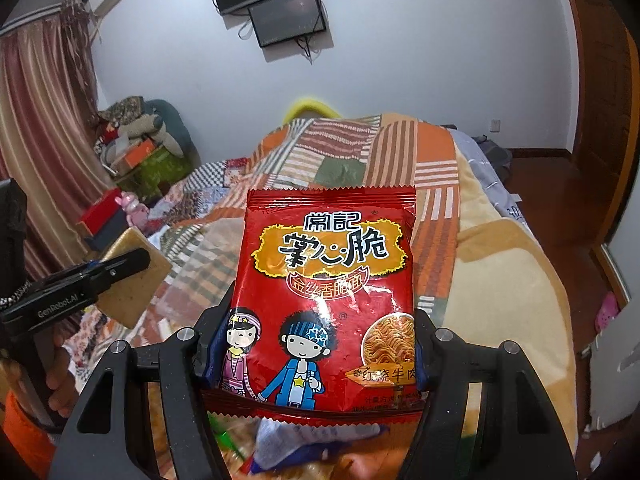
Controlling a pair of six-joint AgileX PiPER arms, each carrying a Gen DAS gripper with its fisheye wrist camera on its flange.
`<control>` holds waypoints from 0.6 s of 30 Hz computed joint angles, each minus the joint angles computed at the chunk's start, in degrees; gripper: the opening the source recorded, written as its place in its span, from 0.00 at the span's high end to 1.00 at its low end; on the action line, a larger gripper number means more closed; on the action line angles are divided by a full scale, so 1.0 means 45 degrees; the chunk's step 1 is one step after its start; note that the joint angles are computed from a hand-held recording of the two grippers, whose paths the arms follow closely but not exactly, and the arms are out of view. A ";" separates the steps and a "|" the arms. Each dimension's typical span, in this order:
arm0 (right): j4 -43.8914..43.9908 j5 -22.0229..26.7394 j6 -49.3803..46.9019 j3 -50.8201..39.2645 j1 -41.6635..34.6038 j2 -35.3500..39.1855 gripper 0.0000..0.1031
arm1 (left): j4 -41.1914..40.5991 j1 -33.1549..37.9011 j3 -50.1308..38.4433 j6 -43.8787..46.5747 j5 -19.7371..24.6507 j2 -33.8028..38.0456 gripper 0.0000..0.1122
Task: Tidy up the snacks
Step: 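Lower the bread loaf into the box with the left tool while the right drops the chip bag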
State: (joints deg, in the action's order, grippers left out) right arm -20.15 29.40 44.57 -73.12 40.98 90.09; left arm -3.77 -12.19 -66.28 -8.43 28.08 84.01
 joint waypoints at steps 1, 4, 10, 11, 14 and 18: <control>0.0078 0.0107 -0.0104 -0.0180 -0.0007 0.0141 0.38 | 0.0054 0.0037 -0.0157 0.0002 -0.0019 0.0270 0.68; 0.0734 0.0248 -0.0947 -0.0650 -0.0184 0.0674 0.38 | -0.0129 0.0120 -0.0692 0.0285 0.0017 0.1071 0.68; 0.2586 0.0553 -0.3038 -0.1420 -0.0729 0.1515 0.38 | 0.0005 0.0067 -0.1767 0.0438 0.0322 0.2542 0.68; 0.2800 0.0610 -0.3247 -0.1489 -0.0786 0.1605 0.38 | -0.0004 0.0046 -0.1893 0.0507 0.0372 0.2747 0.68; 0.3380 0.0757 -0.3851 -0.1638 -0.0930 0.1892 0.38 | -0.0253 0.0012 -0.2232 0.0892 0.0591 0.3266 0.68; 0.3655 0.1155 -0.4267 -0.2035 -0.0933 0.2264 0.38 | -0.0188 -0.0083 -0.2630 0.0955 0.0854 0.3881 0.68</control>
State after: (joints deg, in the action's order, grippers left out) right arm -3.70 34.59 25.37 -82.28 36.78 100.27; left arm -4.61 -12.56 -78.12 -4.14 31.92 101.47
